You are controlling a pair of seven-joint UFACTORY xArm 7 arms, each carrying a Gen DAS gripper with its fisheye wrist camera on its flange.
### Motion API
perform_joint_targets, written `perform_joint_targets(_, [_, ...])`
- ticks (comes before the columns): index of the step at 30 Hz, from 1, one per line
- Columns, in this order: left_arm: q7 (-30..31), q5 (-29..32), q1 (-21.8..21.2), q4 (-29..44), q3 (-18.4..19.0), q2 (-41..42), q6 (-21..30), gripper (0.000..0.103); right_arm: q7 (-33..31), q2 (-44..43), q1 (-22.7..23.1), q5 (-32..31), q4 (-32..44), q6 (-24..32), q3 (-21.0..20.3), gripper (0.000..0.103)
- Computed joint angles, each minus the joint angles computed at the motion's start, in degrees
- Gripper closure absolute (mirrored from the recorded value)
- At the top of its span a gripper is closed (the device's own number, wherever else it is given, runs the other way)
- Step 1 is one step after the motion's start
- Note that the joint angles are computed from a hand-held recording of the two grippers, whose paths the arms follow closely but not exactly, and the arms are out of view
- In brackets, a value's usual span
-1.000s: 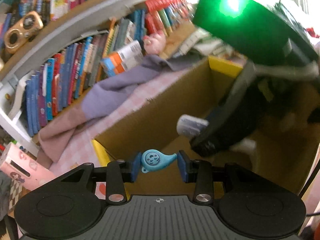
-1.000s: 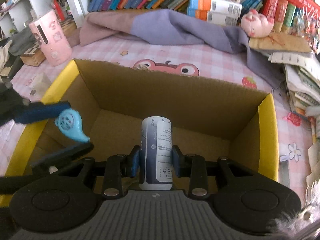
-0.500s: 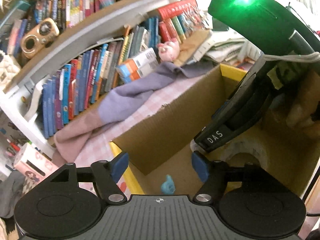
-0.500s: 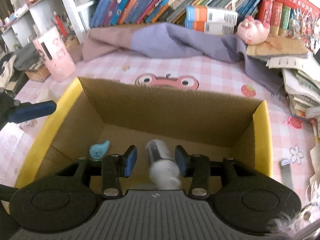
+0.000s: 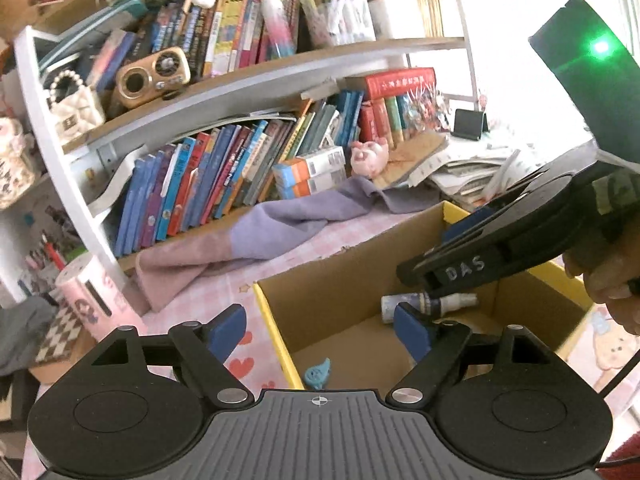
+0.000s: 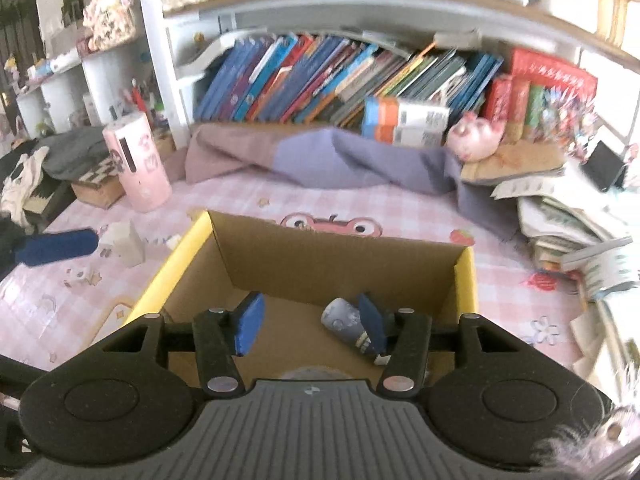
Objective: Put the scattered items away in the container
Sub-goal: 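Lower the tube into the box and open the right tool while the left tool releases the clip, then withdraw both open tools from the box toward the chargers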
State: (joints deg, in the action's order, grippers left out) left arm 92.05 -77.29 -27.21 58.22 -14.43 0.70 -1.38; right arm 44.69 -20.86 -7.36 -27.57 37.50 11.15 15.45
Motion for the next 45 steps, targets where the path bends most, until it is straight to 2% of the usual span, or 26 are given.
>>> perform_joint_targets(3, [10.49,-11.60,-0.24,-0.74,0.57,-2.49,0.69,0.020,4.09,-4.18,-2.40,-2.28,-2.08,0.69,3.39,0.052])
perform_joint_targets(4, [11.83,-13.49,-0.22,-1.32,0.86,-3.37,1.06,0.020,5.20,-5.49,-2.89,-2.72,-2.67,1.05,4.35,0.052])
perform_joint_targets(10, [7.78,-12.49,0.81,-6.51,2.70,-8.09,5.49,0.020,11.56,-13.03,-4.50,-3.87,-5.79,4.52,9.65,0.052])
perform_joint_targets(15, [15.51,-18.19,1.83,-10.11,2.70,-11.94,5.93,0.020,16.46,-17.83,-4.28,-4.30,-7.39,7.90,13.52,0.052])
perform_joint_targets(18, [13.76,-15.19,3.03,-13.00,2.98,-14.76,8.59,0.020,20.18,-20.09,-4.59,-5.48,-7.43,10.71,16.99,0.052])
perform_joint_targets(23, [10.94,-10.39,3.22,-16.79,5.92,-18.49,13.08,0.020,26.84,-22.42,-2.79,-6.41,-6.65,17.00,21.61,0.052])
perform_joint_targets(29, [10.08,-6.89,3.78,-19.04,9.38,-20.40,16.79,0.020,34.37,-20.60,0.01,-8.39,-3.23,26.35,27.15,0.051])
perform_joint_targets(45, [10.59,1.23,5.67,-23.99,15.81,-26.31,26.87,0.020,49.20,-11.82,10.36,-12.50,4.14,45.84,30.62,0.049])
